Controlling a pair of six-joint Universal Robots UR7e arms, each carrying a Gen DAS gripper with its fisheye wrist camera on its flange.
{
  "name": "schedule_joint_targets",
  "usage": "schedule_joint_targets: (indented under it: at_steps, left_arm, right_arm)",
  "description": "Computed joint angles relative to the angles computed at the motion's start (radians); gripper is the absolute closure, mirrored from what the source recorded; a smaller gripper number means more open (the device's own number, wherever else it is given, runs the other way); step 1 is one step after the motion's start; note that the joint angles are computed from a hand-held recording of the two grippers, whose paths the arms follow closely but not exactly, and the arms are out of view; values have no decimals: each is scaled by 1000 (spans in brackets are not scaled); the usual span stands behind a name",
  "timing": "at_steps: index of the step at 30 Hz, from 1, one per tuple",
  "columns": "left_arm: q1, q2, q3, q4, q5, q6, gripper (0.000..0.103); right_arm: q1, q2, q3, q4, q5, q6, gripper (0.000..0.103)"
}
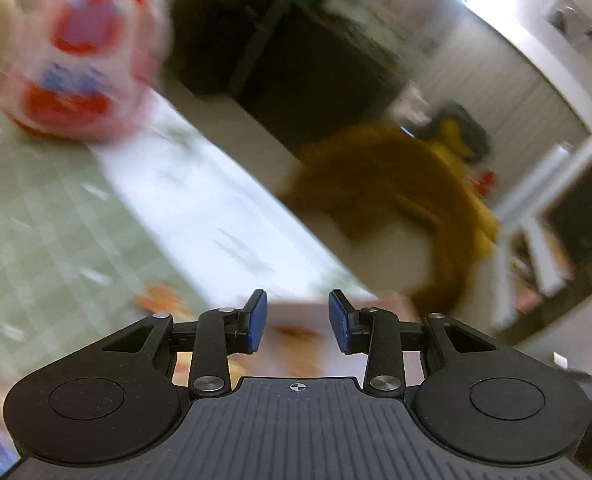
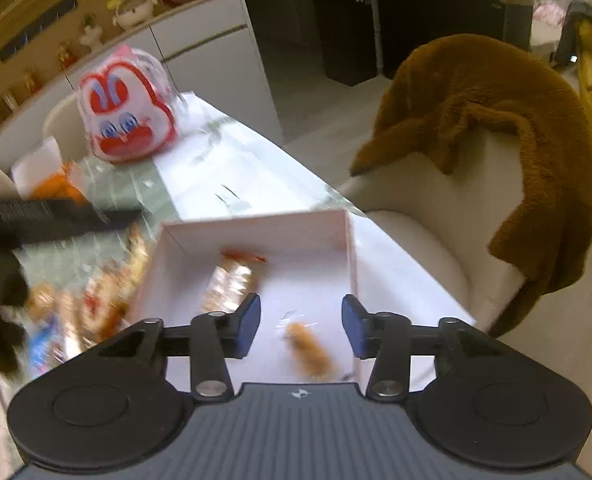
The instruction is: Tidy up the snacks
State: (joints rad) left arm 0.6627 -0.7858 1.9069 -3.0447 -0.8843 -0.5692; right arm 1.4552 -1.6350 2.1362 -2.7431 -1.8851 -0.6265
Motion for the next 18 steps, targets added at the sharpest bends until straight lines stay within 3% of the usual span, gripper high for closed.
schedule_joint_targets:
  at_steps: [2, 5, 8, 10, 14, 15, 18]
  left_arm:
    - [0, -41, 54, 22, 81, -54, 65]
    - [20, -66, 86, 89, 93, -134, 65]
    - [39, -24, 61, 58, 116, -78, 65]
    - [65, 4, 33, 19, 102, -45, 65]
    - [117, 41, -66, 167, 32, -21, 65]
    - [121, 35, -67, 203, 3, -10, 72]
    - [114, 0, -15, 213, -75, 28, 76]
  right_arm:
    - [-5, -19, 30, 3, 5, -36, 58]
    - [4, -6, 35, 40, 23, -30, 55]
    - [35, 13, 50, 57, 26, 12, 55]
    - [54, 14, 70, 46, 33, 11, 55]
    - [90, -11, 109, 30, 23, -33, 53]
    - [92, -21, 116, 24, 17, -49, 52]
    - [84, -55, 129, 24, 4, -58, 50]
